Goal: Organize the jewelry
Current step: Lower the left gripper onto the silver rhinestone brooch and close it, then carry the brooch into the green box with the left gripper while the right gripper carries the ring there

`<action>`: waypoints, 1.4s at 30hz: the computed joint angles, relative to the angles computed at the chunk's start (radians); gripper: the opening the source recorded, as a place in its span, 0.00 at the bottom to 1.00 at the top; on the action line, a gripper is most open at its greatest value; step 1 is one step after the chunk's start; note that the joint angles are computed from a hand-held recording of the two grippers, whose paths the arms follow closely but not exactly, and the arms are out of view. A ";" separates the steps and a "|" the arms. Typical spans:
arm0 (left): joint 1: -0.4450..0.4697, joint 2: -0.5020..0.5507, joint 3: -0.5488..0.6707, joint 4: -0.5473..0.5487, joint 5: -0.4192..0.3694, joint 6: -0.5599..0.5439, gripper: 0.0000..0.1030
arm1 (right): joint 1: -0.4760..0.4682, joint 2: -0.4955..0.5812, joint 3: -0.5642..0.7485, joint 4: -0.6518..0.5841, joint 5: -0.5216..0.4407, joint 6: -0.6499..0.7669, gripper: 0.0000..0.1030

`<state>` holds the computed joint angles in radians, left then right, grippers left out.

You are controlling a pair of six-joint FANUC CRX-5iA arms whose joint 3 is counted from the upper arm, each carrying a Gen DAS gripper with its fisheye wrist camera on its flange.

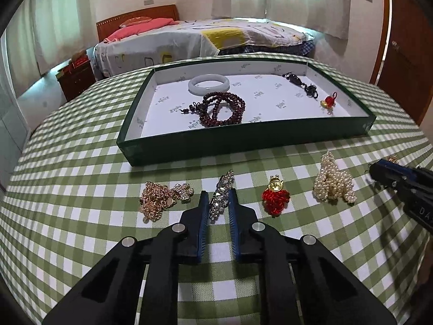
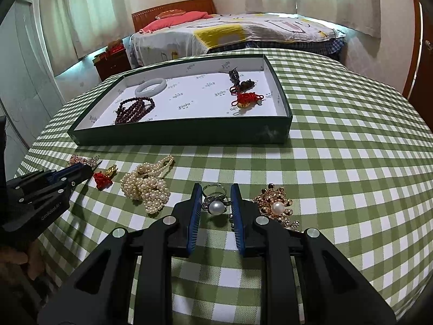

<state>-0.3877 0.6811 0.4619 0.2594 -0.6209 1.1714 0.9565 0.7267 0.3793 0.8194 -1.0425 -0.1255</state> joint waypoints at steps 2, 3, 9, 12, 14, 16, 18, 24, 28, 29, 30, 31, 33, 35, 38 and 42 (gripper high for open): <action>0.002 -0.004 -0.005 0.002 0.002 0.002 0.15 | 0.000 0.000 0.000 0.002 0.000 -0.001 0.21; 0.002 -0.005 -0.006 0.001 0.003 0.005 0.15 | 0.000 0.001 0.001 0.003 0.000 0.000 0.21; 0.008 -0.040 -0.058 0.043 0.046 -0.024 0.15 | 0.003 0.004 0.012 0.015 -0.008 0.005 0.21; 0.009 -0.058 -0.085 0.075 0.073 -0.044 0.15 | 0.003 0.004 0.016 0.024 -0.010 0.005 0.21; 0.008 -0.067 -0.094 0.090 0.087 -0.055 0.15 | 0.004 0.004 0.020 0.031 -0.013 0.007 0.21; 0.007 -0.072 -0.102 0.111 0.102 -0.069 0.15 | 0.003 0.004 0.023 0.038 -0.012 0.006 0.21; 0.007 -0.076 -0.106 0.126 0.115 -0.080 0.15 | 0.002 0.004 0.027 0.044 -0.010 0.007 0.21; 0.012 -0.076 -0.102 0.147 0.127 -0.084 0.15 | -0.002 0.010 0.051 0.053 -0.010 0.018 0.21; 0.016 -0.063 -0.075 0.152 0.127 -0.072 0.15 | -0.010 0.008 0.056 0.062 -0.001 0.017 0.21; 0.016 -0.061 -0.070 0.156 0.128 -0.072 0.15 | -0.013 0.010 0.063 0.066 -0.003 0.021 0.21; 0.016 -0.057 -0.061 0.158 0.131 -0.074 0.15 | -0.016 0.013 0.070 0.069 -0.003 0.024 0.21; 0.016 -0.054 -0.054 0.161 0.134 -0.076 0.15 | -0.019 0.014 0.073 0.072 -0.001 0.026 0.21; 0.015 -0.040 -0.029 0.165 0.140 -0.078 0.15 | -0.028 0.021 0.091 0.080 0.001 0.036 0.21; 0.015 -0.024 0.001 0.158 0.139 -0.071 0.15 | -0.036 0.028 0.109 0.089 0.003 0.048 0.21; 0.014 0.017 0.075 0.134 0.131 -0.043 0.15 | -0.054 0.056 0.163 0.097 -0.003 0.088 0.21; 0.012 0.092 0.215 0.070 0.088 0.028 0.15 | -0.085 0.106 0.254 0.092 0.001 0.153 0.21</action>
<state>-0.3756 0.7736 0.6766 0.3296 -0.5329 1.1991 0.8715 0.8327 0.6333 0.9118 -1.0413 0.0273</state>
